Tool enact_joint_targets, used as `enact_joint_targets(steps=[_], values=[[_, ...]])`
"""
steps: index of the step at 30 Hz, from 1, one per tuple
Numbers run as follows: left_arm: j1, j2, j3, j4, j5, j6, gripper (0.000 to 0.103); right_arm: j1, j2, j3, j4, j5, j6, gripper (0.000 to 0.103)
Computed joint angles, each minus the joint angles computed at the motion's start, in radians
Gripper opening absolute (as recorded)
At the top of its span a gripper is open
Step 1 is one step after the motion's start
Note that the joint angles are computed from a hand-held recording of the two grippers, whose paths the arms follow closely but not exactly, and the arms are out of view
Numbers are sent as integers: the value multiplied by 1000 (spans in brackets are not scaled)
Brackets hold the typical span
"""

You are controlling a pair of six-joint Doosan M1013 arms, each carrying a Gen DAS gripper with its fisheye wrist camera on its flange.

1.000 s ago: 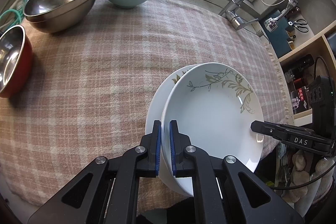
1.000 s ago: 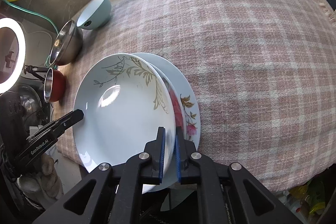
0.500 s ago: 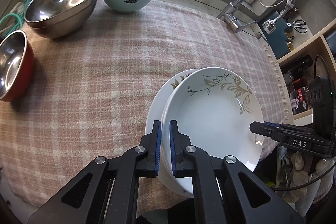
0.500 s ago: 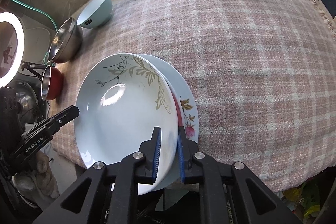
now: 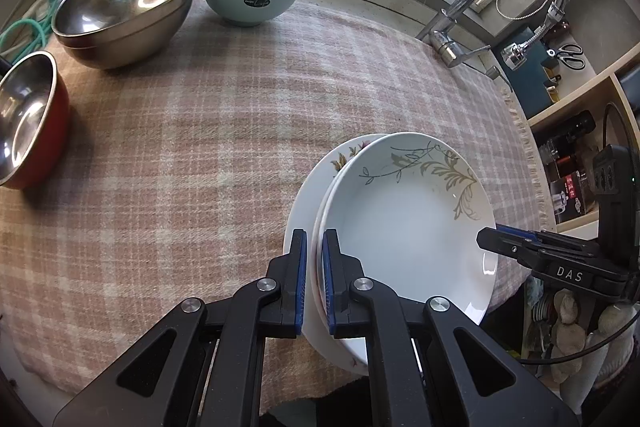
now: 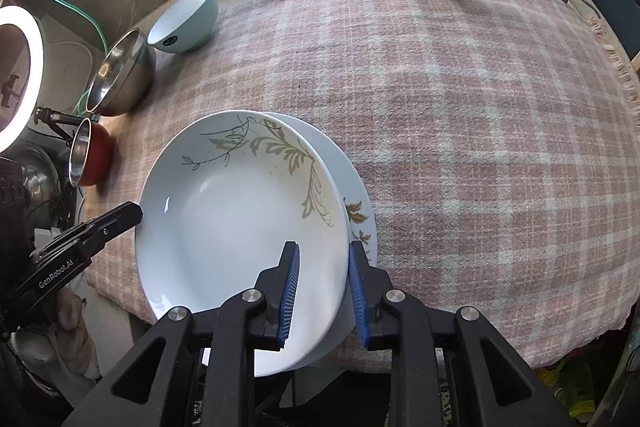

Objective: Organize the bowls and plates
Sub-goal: 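Lower the leaf-patterned plate onto the floral plates with both tools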

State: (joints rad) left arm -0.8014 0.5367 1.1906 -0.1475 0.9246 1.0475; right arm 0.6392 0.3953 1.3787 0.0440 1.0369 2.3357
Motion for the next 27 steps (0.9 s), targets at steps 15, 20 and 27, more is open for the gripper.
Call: enact_joint_targets(steps=[15,20,27], values=[[1,-13,18,5,-21,-19,6,-3,-2,6,20,-4,-9,23],[3,-34,41,31,-42,-50,6,6,-12,13,-21,-23,25,23],[13,-72,85,101,-67,-130,10,9,-34,28,-41,-100,51,23]])
